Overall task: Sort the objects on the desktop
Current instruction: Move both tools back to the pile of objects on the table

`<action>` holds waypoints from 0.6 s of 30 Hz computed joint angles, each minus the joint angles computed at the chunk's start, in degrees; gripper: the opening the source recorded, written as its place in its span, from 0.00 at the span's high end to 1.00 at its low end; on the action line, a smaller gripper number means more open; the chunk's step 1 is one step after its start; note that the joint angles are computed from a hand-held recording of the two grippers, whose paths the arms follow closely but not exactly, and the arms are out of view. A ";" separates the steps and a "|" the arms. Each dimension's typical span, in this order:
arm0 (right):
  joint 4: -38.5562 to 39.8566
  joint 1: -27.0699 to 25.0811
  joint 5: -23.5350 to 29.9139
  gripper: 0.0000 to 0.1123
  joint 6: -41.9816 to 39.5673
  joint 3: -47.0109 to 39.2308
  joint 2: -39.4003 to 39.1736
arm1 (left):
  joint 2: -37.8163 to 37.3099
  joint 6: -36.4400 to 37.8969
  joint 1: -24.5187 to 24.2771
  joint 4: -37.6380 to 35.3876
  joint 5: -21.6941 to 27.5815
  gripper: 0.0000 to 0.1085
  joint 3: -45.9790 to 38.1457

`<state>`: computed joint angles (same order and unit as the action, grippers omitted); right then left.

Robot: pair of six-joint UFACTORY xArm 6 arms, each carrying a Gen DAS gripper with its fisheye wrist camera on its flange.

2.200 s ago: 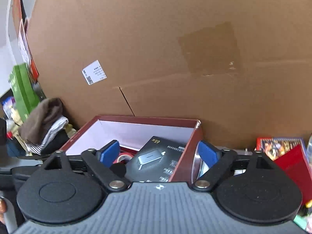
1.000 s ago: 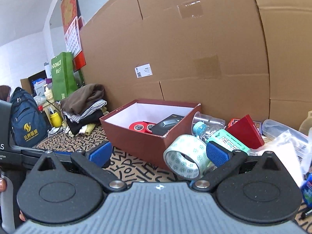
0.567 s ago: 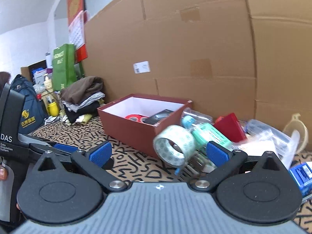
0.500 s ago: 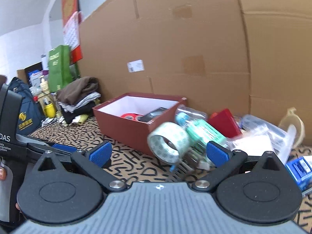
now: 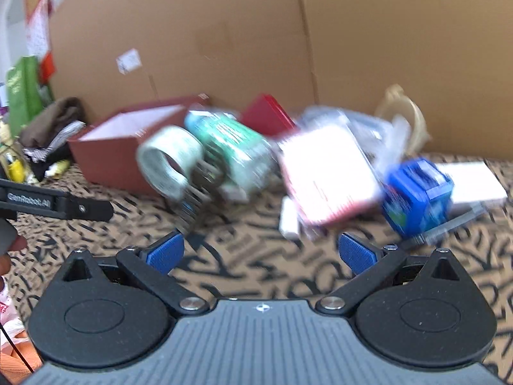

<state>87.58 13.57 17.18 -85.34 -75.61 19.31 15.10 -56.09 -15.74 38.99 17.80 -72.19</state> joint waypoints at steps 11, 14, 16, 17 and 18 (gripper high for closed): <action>-3.57 -0.71 -1.59 0.09 3.93 -1.60 2.30 | 4.26 5.11 -0.90 -5.52 -0.51 0.05 -3.83; -4.29 -0.71 -1.54 0.10 3.84 -2.48 2.88 | 3.83 4.99 -0.33 -5.69 -0.39 0.05 -3.54; -3.54 -1.11 -2.48 0.10 3.14 -3.04 3.18 | 3.78 6.80 -0.28 -7.26 -0.72 0.05 -3.39; -3.42 -1.36 -3.13 0.10 3.19 -3.30 3.35 | 3.86 7.91 -0.36 -8.20 -0.99 0.05 -3.39; -3.30 -1.62 -3.78 0.10 3.25 -3.57 3.52 | 4.19 9.17 -0.59 -9.17 -1.24 0.05 -3.64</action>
